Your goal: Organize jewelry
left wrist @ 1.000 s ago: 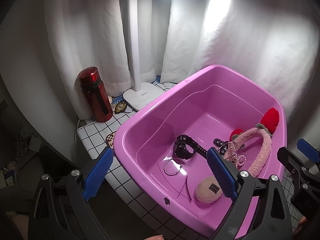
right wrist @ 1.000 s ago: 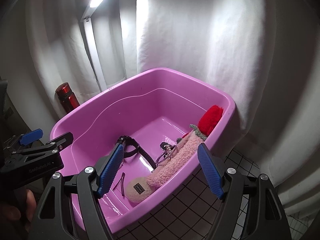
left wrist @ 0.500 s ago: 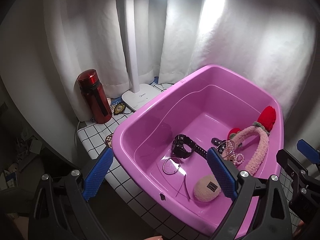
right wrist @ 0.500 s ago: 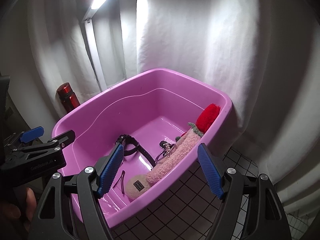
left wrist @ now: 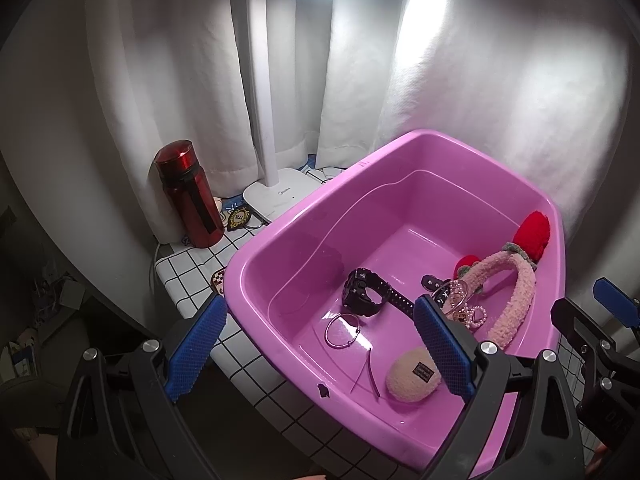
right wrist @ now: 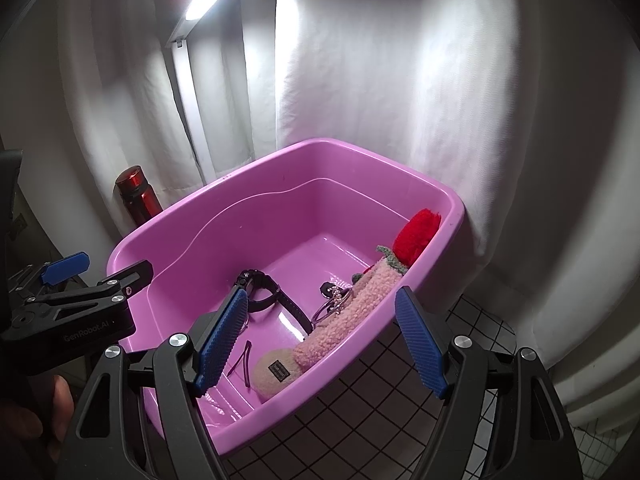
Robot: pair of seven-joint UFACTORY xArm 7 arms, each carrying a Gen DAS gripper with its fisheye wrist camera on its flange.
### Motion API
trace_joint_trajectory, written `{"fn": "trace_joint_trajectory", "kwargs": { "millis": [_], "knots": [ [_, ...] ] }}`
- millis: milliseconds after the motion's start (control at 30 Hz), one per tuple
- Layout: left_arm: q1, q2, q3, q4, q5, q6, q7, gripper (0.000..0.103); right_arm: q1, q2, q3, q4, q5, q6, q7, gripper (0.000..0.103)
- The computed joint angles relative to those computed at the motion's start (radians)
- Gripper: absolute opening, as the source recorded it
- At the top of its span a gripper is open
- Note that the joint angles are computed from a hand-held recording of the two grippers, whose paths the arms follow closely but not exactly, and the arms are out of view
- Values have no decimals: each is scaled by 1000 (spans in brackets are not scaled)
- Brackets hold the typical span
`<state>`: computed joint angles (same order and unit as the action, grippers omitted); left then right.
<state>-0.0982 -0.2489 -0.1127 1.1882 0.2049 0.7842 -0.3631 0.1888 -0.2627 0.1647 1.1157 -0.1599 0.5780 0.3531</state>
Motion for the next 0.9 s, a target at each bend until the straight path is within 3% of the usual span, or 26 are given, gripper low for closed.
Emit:
{"fn": "trace_joint_trajectory", "kwargs": {
  "millis": [900],
  "knots": [
    [-3,-10,0,-10,-15,-13,17,93,3,1,3,3,-5,1,4,73]
  ]
}}
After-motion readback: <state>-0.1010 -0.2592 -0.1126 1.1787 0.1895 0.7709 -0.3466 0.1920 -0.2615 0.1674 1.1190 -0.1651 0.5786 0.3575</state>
